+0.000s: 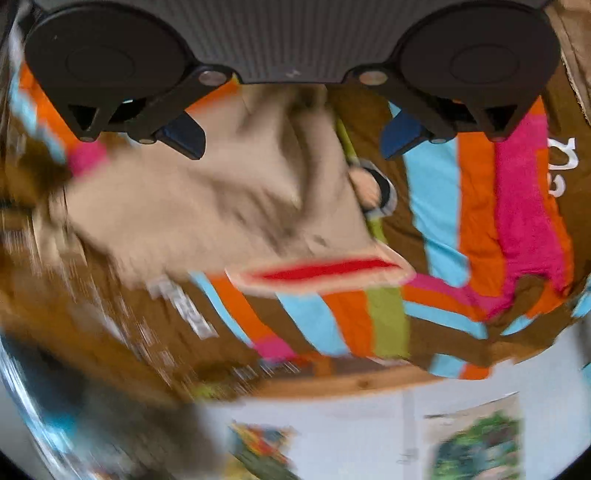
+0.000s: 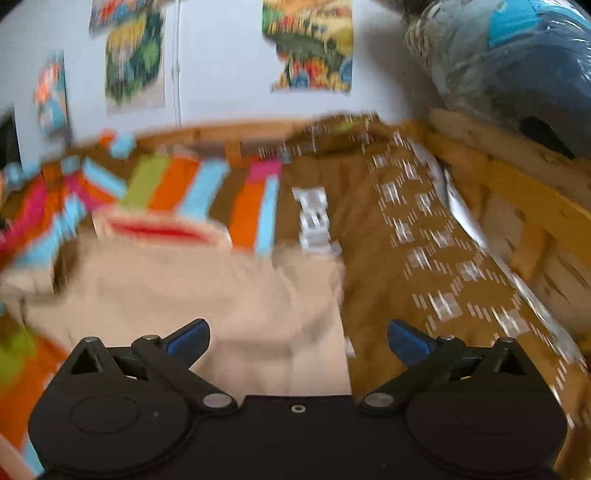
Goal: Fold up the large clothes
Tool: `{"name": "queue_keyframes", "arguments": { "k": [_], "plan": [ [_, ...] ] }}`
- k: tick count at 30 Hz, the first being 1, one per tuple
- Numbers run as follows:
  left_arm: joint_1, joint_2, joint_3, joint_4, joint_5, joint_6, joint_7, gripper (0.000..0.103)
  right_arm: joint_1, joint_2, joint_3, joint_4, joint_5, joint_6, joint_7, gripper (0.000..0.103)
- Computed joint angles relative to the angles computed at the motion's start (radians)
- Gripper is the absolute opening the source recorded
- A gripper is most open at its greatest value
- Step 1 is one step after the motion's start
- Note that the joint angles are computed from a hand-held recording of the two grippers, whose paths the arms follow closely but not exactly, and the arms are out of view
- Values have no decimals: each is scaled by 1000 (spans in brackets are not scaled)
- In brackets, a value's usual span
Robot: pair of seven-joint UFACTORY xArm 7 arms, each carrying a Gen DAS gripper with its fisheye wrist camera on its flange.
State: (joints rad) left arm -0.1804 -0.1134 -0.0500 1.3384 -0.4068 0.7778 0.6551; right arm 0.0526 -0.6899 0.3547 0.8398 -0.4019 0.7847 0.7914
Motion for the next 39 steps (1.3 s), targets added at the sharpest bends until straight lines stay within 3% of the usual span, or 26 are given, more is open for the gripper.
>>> {"name": "queue_keyframes", "arguments": {
  "k": [2,4,7,8,9,10,13,15,16,19,20,23,24,27,29,31,33,34,37,38,39],
  "plan": [
    [-15,-28,-31,-59,95,-17,15,101,-3,-15,26,-37,10,6,59,96],
    [-30,-38,-65,-113,217,-66,4,93,-28,-26,49,-68,7,-30,155,91],
    [-38,-6,-97,-127,374,-103,-107,67,-97,-17,87,-88,-33,-103,313,79],
    [-52,16,-83,-109,402,-93,-159,51,-120,-5,97,-92,-50,-130,356,76],
    [-25,43,-100,-79,398,-77,-210,44,-129,3,94,-101,-63,-156,380,72],
    [-35,56,-74,-58,351,-58,-227,42,-138,12,92,-110,-77,-186,403,69],
    [-10,86,-23,-3,99,-1,-209,23,-161,19,78,-146,-104,-283,471,55],
    [13,99,-6,24,-6,30,-207,9,-170,9,53,-169,-89,-344,511,43],
    [26,110,0,45,-42,52,-222,8,-173,8,38,-177,-78,-376,520,38],
    [79,132,25,110,-194,141,-249,6,-170,7,-16,-195,-16,-464,526,7],
    [102,148,36,140,-243,183,-273,6,-185,0,-18,-196,12,-484,550,5],
    [174,268,48,281,-325,351,-416,6,-222,-24,-31,-191,111,-488,632,4],
    [191,300,41,303,-334,371,-452,6,-219,-14,-42,-180,135,-467,632,4],
    [181,351,13,327,-201,361,-515,7,-158,71,-115,-146,193,-412,554,3],
    [187,363,-2,333,-168,377,-522,10,-129,141,-136,-110,217,-357,512,4],
    [198,354,-10,325,-166,365,-502,20,-140,159,-119,-107,193,-359,515,8],
    [188,324,-12,284,-131,286,-485,52,-153,148,-102,-110,153,-358,515,27],
    [180,309,-14,265,-114,251,-482,54,-150,139,-107,-124,140,-381,501,30],
    [174,297,-17,247,-106,212,-471,52,-154,132,-113,-130,131,-402,476,33],
    [173,298,-16,242,-113,198,-479,44,-164,136,-109,-130,129,-417,483,31],
    [175,302,-16,239,-124,189,-489,22,-174,138,-104,-132,127,-423,492,24]
  ]
}}
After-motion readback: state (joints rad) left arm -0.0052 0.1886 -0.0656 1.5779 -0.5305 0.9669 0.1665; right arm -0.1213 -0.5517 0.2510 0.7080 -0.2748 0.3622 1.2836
